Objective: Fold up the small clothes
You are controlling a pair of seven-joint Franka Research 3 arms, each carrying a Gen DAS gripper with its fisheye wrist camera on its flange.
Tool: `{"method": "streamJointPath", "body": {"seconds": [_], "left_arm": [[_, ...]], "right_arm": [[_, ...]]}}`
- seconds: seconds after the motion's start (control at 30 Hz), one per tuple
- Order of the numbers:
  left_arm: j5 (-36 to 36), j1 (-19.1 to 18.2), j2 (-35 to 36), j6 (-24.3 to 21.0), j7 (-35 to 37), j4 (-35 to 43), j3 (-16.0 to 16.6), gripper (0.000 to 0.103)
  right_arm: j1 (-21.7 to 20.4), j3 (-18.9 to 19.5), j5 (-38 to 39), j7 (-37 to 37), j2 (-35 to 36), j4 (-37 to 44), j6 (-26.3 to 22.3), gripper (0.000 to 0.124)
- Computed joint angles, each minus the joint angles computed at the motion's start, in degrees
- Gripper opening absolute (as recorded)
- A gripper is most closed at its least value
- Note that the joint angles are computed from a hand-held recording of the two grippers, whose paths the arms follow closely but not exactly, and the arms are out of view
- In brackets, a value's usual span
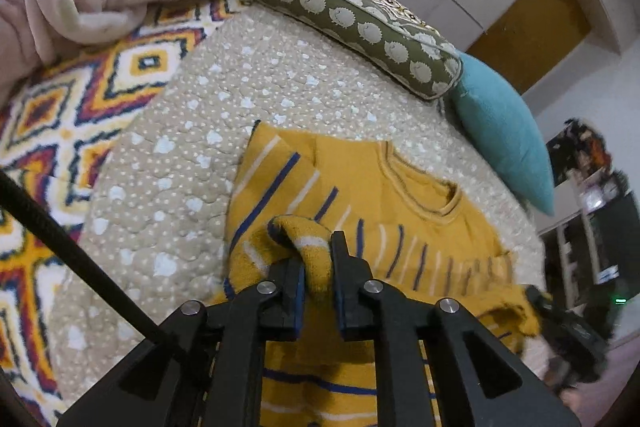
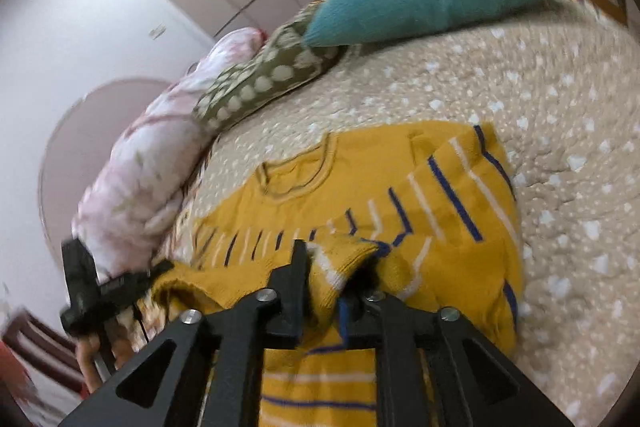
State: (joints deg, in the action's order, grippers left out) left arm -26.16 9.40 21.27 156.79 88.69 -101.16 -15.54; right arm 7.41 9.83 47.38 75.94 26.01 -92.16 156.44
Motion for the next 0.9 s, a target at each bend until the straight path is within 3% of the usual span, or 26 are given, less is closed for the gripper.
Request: {"method": "streamJointPath", "body": {"seconds": [0.07,0.1,0.13,0.2,0.23,0.27,0.5,0.6,0.7,0.73,0.8,0.83,0.9], "left_arm": [[-3.6,2.0,0.3,-0.8,3.5,1.2,-2.1,0.018],[-5.3,2.7,0.2,-0.9,5.4,1.5,-2.8,0.020],[-6.9,3.2,-0.2,-0.8,7.0,1.5,-3.3,0.028],[-8.5,2.8,-1.4,1.5,8.2,0.6,-2.8,0.055],[-9.0,2.4,-2.4,4.7,8.1,-0.6,-2.2,0.071],[-9.7,2.3,-3.0,7.1,8.3,-1.5,-2.2,0.076],[-5.0,0.6,-7.5,9.4,7.3,-7.1,0.7,0.076],[-4.0,-0.1,-10.1,10.4,7.9,-11.6,0.9,0.076],[-5.0,-1.4,-12.2,12.4,9.4,-16.0,0.8,0.076],[-3.5,-2.6,-12.9,14.2,8.2,-17.8,1.5,0.076],[2.2,-5.4,-13.8,17.9,3.9,-21.2,3.4,0.076],[7.1,-7.4,-14.2,19.7,-0.1,-23.1,5.1,0.076],[17.3,-11.0,-14.0,21.3,-8.1,-25.1,9.0,0.076]], "right_arm": [[0.3,-0.9,-0.7,3.6,2.6,3.1,-0.9,0.041],[0.1,-1.0,-0.8,4.9,3.8,4.5,-1.1,0.045],[0.0,-0.9,-1.0,5.7,4.6,5.5,-1.0,0.050],[0.6,-1.5,-2.9,8.1,6.1,7.3,-0.8,0.055],[1.1,-2.0,-4.3,9.5,6.6,7.9,-0.7,0.056],[1.8,-2.8,-6.1,11.2,7.1,8.4,-0.4,0.056],[1.3,-2.2,-10.8,14.3,7.5,9.5,1.9,0.061],[3.6,-5.8,-15.6,17.6,4.2,5.9,6.2,0.074],[5.2,-8.8,-21.3,20.8,0.8,2.3,7.0,0.076],[4.9,-8.4,-22.2,20.3,-0.2,1.3,6.6,0.075],[4.1,-6.7,-23.0,17.4,-3.1,-2.5,6.5,0.057],[3.5,-5.3,-22.5,15.0,-4.3,-4.0,6.1,0.047],[1.1,-1.0,-18.1,6.5,-6.8,-8.1,5.3,0.040]]}}
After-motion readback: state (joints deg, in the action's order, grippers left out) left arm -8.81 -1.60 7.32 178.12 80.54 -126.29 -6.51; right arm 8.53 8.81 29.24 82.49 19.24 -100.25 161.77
